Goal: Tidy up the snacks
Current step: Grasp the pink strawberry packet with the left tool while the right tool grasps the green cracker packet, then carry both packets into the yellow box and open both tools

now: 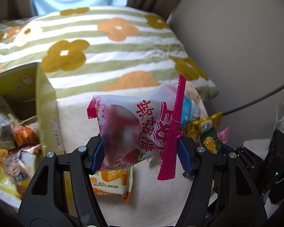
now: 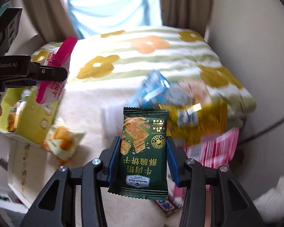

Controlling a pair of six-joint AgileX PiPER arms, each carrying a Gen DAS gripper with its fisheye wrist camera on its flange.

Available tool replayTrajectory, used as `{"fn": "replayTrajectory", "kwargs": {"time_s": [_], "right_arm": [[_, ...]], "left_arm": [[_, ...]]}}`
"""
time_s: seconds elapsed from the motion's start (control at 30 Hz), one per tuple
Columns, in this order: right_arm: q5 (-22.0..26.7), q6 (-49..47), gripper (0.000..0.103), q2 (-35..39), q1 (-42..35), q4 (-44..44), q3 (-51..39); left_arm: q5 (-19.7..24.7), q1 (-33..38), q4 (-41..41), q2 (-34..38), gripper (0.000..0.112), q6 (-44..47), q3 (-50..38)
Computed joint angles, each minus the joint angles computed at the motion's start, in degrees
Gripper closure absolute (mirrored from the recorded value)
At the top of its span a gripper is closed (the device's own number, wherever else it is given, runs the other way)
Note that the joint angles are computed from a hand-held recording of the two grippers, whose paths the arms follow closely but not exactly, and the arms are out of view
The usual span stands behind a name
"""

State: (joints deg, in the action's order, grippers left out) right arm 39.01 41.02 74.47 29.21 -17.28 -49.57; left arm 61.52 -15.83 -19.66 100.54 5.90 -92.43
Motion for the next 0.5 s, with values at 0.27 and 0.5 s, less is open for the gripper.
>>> {"fn": "replayTrajectory", "kwargs": {"time_s": [0.27,0.5], "right_arm": [[0.4,-18.8,0.061,4.9,0.6,10.5,-14.4],[0.4,-20.3,0.061,14.2,7.5,10.8,-28.3]], "left_arm": [[0.9,7.8,1.7,-9.6,0.051,-4.1,1.4],[3.8,21.8,0.1,-13.0,0.051,3.3,1.6]]}}
